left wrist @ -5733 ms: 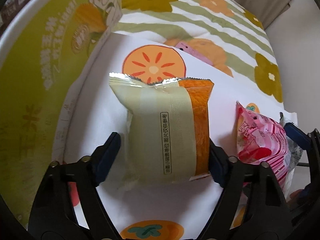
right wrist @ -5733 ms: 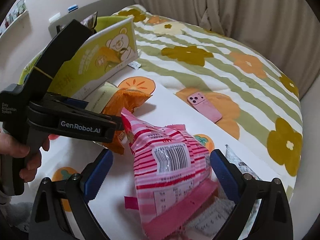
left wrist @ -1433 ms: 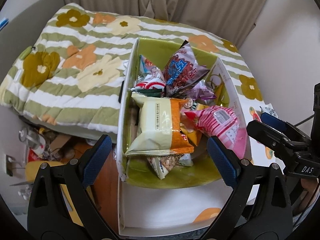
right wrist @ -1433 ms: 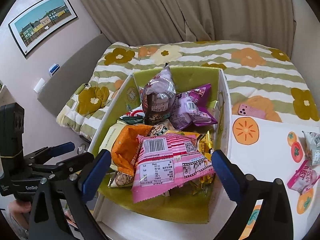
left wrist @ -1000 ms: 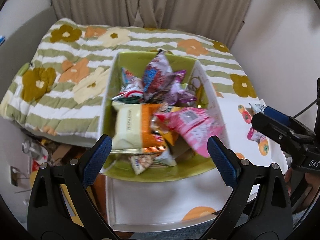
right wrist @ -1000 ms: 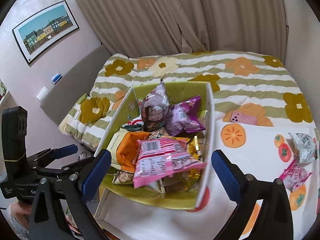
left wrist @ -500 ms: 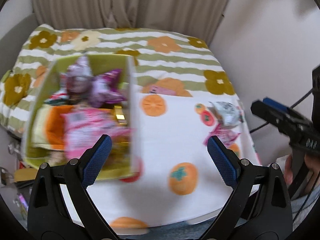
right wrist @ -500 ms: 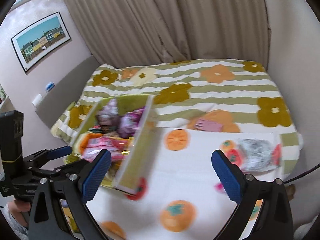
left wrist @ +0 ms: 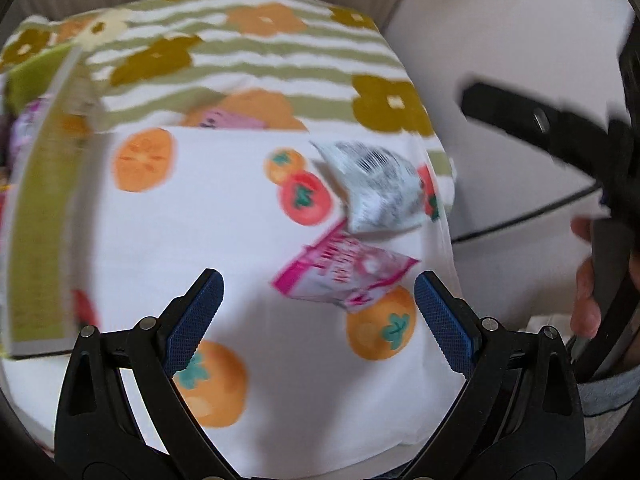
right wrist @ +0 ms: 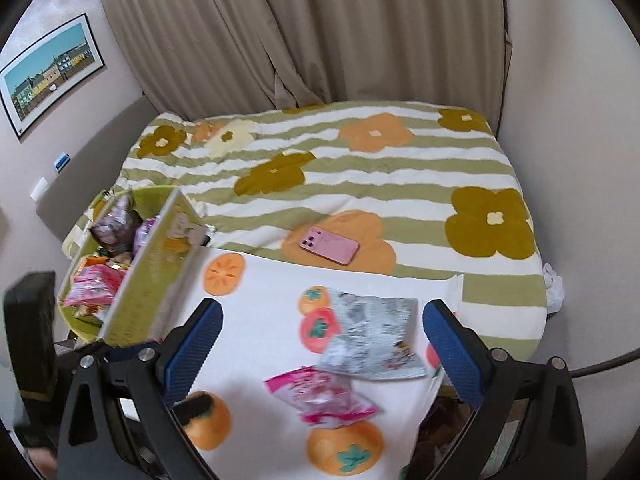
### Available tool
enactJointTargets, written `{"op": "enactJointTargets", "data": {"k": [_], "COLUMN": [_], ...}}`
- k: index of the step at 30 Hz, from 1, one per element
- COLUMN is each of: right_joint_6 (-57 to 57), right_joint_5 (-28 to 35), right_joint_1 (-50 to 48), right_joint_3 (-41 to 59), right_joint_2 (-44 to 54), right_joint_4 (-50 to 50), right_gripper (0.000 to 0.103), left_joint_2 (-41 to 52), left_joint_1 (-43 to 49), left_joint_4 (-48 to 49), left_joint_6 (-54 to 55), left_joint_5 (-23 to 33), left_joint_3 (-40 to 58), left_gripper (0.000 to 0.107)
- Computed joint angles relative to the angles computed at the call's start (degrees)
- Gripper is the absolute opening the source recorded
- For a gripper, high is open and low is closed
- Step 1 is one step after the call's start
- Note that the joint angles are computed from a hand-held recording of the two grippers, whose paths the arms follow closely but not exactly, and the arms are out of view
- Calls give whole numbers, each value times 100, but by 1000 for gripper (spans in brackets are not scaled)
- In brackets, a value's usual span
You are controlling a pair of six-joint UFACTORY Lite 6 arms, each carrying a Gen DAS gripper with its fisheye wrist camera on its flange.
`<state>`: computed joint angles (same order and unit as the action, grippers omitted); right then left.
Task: Organize snacks
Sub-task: 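Grasp the pink candy packet with left tool while right tool grasps grey-white printed bag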
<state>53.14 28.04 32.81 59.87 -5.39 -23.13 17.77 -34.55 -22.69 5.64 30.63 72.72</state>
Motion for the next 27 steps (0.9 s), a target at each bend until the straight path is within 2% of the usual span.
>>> {"op": "enactJointTargets", "data": {"k": [6, 12, 18, 21, 22, 24, 27], "right_joint_6": [-1783, -3804, -5695, -6353, -6521, -6761, -6986], "right_joint_5": [-874, -1479, -1692, -1689, -1683, -1688, -1672], "right_joint_1": [-860, -1287, -1505, -1569, -1588, -1603, -1634], "right_joint_3": [-448, -504, -431, -378, -356, -353, -312], "right_joint_2": [410, 1241, 1823, 2006, 2057, 2106, 2188], "right_joint_4": [1561, 3407, 5254, 5890, 6053, 6277, 6470], "right_gripper": [100, 100, 100, 100, 100, 100, 100], "left_joint_2": [1107, 1995, 2364, 2518, 2495, 2483, 2379], "left_joint_1": [-505, -680, -863, -1015, -1121, -1264, -1315], "left_joint_4": [-167, -139, 106, 659, 1122, 1861, 2147], "left_joint_6": [553, 983, 1041, 614, 255, -289, -442], "left_joint_5": [-223, -549, -746, -808, -912, -990, -1033], "left_joint_3": [526, 935, 1160, 1273, 1213, 1158, 1062], "left_gripper": [96, 96, 96, 96, 95, 89, 75]}}
